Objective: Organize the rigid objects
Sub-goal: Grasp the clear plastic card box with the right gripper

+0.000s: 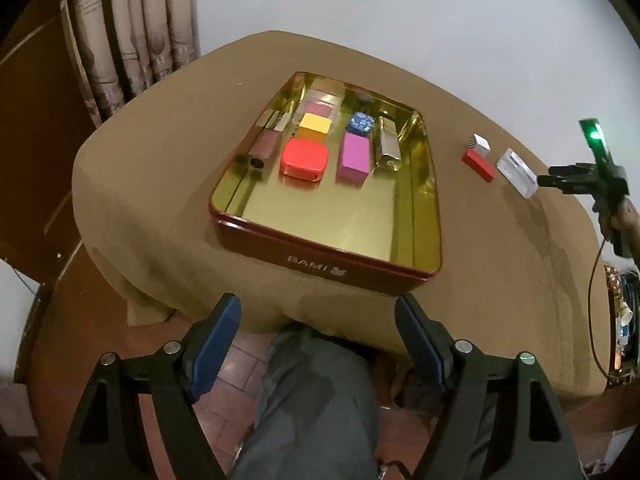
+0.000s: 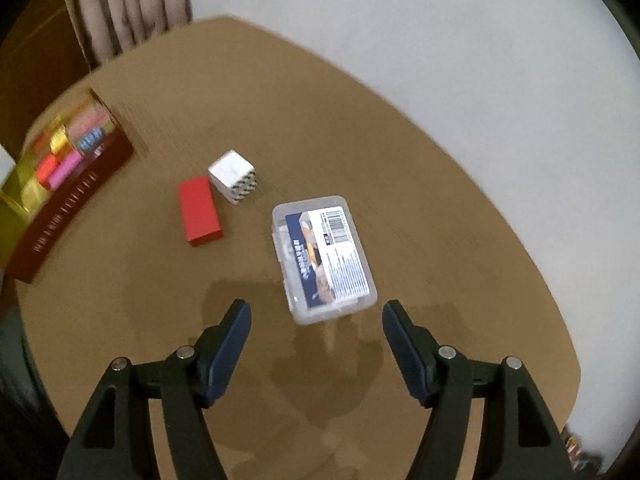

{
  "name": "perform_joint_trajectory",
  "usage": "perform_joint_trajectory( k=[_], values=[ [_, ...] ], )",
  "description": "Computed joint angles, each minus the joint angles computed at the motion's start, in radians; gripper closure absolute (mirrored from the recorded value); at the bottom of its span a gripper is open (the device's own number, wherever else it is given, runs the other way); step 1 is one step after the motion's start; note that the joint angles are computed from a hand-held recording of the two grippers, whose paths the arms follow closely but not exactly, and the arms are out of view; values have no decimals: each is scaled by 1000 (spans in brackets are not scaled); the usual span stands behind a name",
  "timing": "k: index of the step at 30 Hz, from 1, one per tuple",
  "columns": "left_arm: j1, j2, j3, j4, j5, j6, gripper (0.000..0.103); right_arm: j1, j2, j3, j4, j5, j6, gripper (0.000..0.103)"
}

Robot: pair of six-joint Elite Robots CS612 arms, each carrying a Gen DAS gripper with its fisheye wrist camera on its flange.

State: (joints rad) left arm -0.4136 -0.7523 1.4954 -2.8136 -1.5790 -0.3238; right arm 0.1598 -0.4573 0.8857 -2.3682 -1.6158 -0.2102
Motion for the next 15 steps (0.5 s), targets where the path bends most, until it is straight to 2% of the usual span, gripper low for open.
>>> perform_joint_trajectory(
  k=[6,9,10,13,15],
  values=[
    [2,8,-11,47,13,-2,28,-8,106,-202,152,45,-48,33],
    [4,17,-25,76,12,-11,28,-8,157,-299,226,19,-64,33],
    [5,20,-30,84,9,-14,28,-10,183,-350,272,31,-66,33],
    [7,25,-38,96,3,-19,28,-19,241,-463,377,70,-59,33],
    [7,24,-38,91,7,-17,28,-29,276,-524,432,103,-3,33]
  ],
)
